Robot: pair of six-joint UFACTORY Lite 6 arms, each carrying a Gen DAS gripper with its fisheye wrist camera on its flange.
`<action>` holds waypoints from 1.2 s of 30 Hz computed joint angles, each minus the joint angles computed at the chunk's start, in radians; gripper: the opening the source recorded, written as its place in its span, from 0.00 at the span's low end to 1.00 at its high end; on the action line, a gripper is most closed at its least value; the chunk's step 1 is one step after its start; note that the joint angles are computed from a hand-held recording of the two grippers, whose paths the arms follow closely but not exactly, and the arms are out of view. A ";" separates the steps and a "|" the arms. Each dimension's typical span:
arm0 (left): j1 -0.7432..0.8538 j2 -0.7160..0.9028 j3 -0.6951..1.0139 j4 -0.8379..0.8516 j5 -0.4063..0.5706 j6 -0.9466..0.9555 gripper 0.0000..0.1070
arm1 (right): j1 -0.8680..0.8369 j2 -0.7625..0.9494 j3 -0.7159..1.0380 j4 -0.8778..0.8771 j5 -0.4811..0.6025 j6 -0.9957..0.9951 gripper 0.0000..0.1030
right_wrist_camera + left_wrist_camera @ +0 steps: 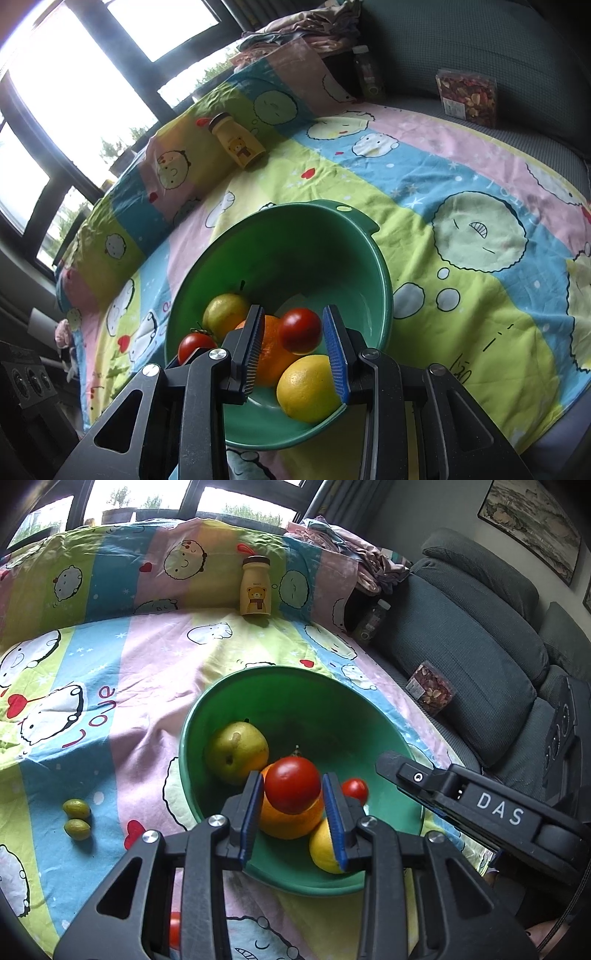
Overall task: Organize fruits
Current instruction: 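Lower the tomato into the basin beside the orange, then open the right gripper and raise it out of the basin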
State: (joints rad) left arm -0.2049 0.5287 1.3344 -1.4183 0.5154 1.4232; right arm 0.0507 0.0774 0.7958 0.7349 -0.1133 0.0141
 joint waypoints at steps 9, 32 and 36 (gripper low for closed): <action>0.033 -0.086 -0.065 -0.019 0.013 0.046 0.51 | 0.018 -0.019 -0.006 -0.016 -0.016 0.015 0.50; 0.605 -0.444 -0.459 0.154 -0.014 0.101 0.75 | 0.319 0.072 0.200 0.669 -0.062 -0.741 0.68; 0.665 -0.400 -0.471 0.162 0.011 0.128 0.75 | 0.365 0.153 0.287 0.859 -0.048 -0.959 0.69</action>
